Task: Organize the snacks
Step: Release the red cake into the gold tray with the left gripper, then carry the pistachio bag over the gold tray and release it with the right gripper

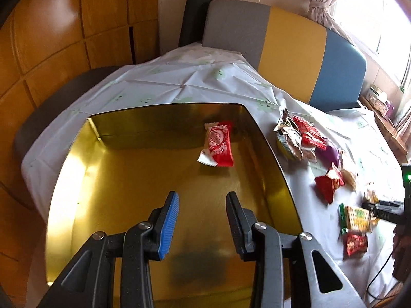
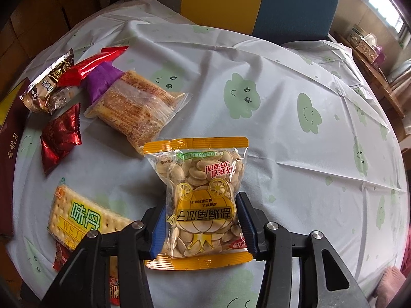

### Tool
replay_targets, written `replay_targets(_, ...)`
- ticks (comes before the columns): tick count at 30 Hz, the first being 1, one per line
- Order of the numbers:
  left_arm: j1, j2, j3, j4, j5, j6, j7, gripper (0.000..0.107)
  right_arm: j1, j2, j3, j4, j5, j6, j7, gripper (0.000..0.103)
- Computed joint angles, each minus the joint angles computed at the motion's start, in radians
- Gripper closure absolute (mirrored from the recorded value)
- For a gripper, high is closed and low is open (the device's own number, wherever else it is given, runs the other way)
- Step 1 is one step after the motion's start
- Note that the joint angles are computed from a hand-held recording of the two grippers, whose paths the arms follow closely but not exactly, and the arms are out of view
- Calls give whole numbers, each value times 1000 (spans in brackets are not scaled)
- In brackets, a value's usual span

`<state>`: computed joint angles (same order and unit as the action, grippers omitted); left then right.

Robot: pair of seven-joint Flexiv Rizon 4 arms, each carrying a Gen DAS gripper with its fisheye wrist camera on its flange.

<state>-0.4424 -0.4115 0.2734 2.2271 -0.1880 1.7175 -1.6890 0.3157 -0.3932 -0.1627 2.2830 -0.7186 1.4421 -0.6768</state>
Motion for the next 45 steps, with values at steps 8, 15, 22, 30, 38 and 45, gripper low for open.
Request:
replay_targets(8, -124, 19, 129, 50, -16, 33, -2, 68, 7, 16, -26, 8, -12, 10, 25, 55)
replay_targets(15, -120, 32, 116, 91, -75, 73, 41, 68, 34, 68, -113, 45, -143, 68, 141, 56)
replay_targets(22, -33, 48, 18, 136, -139, 118, 85, 68, -20, 124, -23, 20, -221, 87, 164, 56)
replay_targets(30, 49, 60, -68, 177, -190, 161, 117, 68, -41, 81, 241, -86, 0, 106, -75, 56)
replay_targets(38, 145, 91, -125, 230, -229, 220, 110, 68, -27, -53, 497, -279, 216, 26, -323, 56)
replay_targets(45, 212, 104, -157, 261, -230, 226, 101, 68, 108, -169, 453, -422, 268, -116, -376, 55)
